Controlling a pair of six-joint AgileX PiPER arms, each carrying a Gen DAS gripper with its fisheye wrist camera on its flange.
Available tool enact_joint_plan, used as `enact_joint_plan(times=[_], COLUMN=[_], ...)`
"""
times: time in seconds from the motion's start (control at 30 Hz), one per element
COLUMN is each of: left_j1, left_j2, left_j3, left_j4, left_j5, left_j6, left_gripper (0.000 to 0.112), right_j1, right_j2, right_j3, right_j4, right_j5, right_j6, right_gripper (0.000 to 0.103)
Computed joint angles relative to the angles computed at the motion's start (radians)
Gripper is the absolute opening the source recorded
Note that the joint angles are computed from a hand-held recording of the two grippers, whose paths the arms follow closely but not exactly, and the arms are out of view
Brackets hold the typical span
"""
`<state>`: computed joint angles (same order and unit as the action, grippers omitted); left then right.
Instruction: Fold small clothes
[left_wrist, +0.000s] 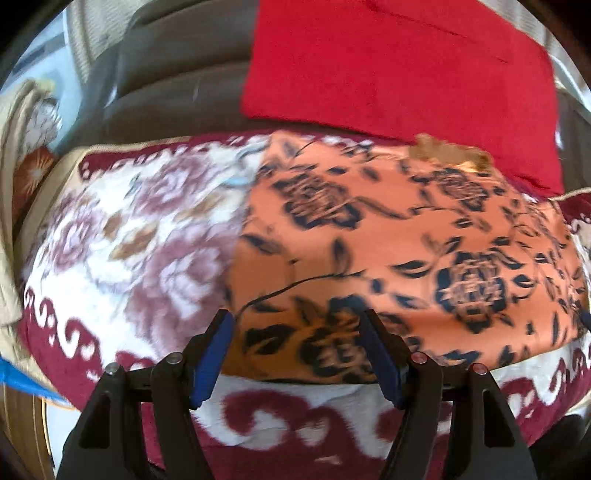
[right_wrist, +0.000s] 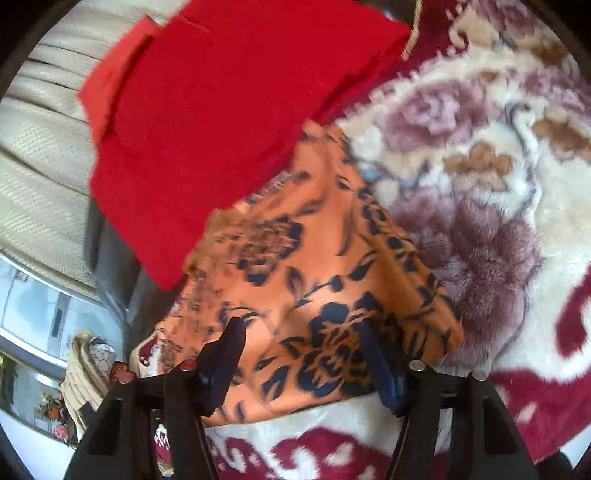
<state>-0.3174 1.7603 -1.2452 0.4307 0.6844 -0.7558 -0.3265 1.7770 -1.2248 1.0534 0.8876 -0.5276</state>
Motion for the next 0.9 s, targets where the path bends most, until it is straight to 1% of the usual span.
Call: enact_joint_plan(times=[0.07, 0.1, 0.13, 0.17, 0.27, 0.37, 0.4, 0.47, 0.53, 0.63, 0.67, 0.8, 0.9], left_j1=[0.008, 0.014, 0.02, 0.022, 0.029, 0.025, 0.014, 0.008, -0.002, -0.018, -0.025, -0.083, -0.106], left_j2=[0.004, 0.004, -0.003, -0.019, -0.032, -0.045, -0.051, -0.059, -0.064, -0.053, -0.043, 0.022, 0.074], left_j3=[0.003, 0.002, 0.012, 0.031, 0.037, 0.043, 0.044, 0.04, 0.031, 0.001, -0.014, -0.106, -0.177], left_j4=[0.004, -0.013, -0.021, -0.011, -0.019, -0.023, -0.015, -0.017, -0.012, -0.023, -0.027, 0.003, -0.005], left_j5=[0.008, 0.013, 0.007, -0.005, -0.009, -0.015, -0.01, -0.007, -0.002, -0.002, 0.004, 0.049, 0.074], left_j6=[-0.001, 0.018, 0.024, 0.009, 0.009, 0.009, 0.003, 0.011, 0.005, 0.001, 0.005, -0.001, 0.011], left_gripper=[0.071, 0.071, 0.071, 0.071, 0.071, 0.071, 0.071, 0.071, 0.071, 0.071, 0.071, 0.071, 0.071], right_j1=[0.007, 0.014, 0.017, -0.011, -0.03, -0.041, -0.05, -0.065, -0.084, -0.094, -0.083, -0.092, -0.087], right_j2=[-0.002, 0.011, 0.015, 0.016, -0.075, -0.121, -0.116, -0.094, -0.076, -0.046, -0.033, 0.0, 0.011], right_j3=[0.016, 0.019, 0.039, 0.057, 0.128, 0.198, 0.221, 0.254, 0.282, 0.241, 0.222, 0.196, 0.17], right_j4=[0.022, -0.02, -0.026, 0.008, 0.045, 0.079, 0.1, 0.114, 0.181, 0.179, 0.18, 0.229, 0.233], right_j5=[0.012, -0.005, -0.02, 0.005, -0.005, 0.008, 0.017, 0.009, 0.012, 0.001, -0.015, -0.043, -0.06], right_j6=[-0.043, -0.012, 0.019, 0.037, -0.002, -0.026, -0.04, -0.016, -0.052, -0.032, -0.006, 0.021, 0.025], right_gripper=[0.074, 0.074, 0.073, 0.073, 0.074, 0.074, 0.074, 0.074, 0.074, 0.074, 0.074, 0.074, 0.075])
